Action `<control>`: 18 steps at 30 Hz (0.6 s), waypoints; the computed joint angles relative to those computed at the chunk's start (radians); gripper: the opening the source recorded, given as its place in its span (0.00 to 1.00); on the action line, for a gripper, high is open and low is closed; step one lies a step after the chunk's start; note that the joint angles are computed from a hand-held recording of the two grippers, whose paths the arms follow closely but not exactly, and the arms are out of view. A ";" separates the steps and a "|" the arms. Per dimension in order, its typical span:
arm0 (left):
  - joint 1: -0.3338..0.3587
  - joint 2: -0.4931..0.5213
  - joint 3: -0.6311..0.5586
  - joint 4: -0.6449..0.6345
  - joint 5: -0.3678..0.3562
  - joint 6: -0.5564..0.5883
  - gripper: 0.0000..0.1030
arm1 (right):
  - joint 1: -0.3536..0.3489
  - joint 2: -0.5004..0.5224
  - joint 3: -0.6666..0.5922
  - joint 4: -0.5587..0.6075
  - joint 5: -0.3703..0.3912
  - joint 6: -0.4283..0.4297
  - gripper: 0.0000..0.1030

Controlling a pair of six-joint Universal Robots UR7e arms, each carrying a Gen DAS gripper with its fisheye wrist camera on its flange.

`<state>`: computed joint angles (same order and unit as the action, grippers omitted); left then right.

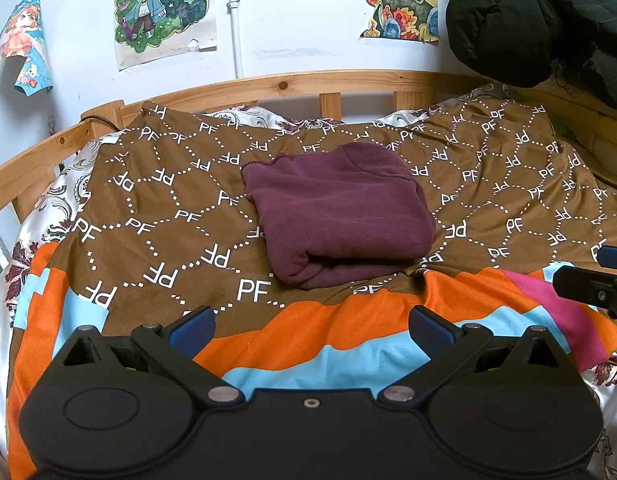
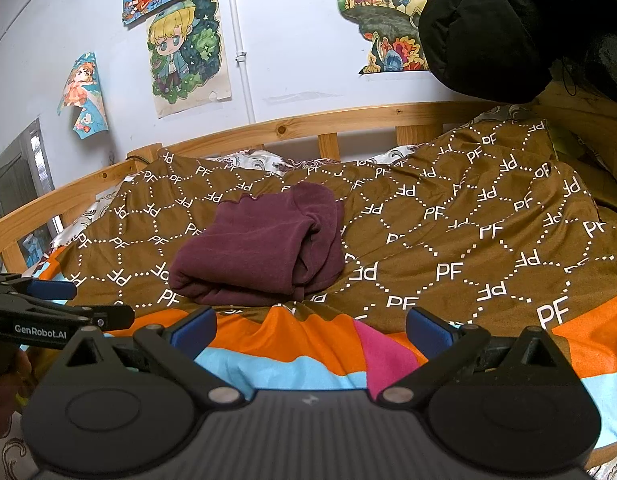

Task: Fold small clothes

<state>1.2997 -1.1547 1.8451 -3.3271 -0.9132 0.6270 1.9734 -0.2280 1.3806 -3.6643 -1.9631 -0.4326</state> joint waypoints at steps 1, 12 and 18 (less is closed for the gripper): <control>0.000 0.000 0.000 0.001 0.000 0.000 0.99 | 0.000 0.000 0.000 0.000 0.000 0.000 1.00; 0.000 -0.002 0.000 0.007 0.000 -0.004 0.99 | 0.000 -0.001 0.000 0.002 -0.001 0.000 1.00; 0.002 -0.002 -0.002 0.013 -0.003 -0.005 0.99 | 0.000 -0.001 -0.001 0.004 0.000 0.001 1.00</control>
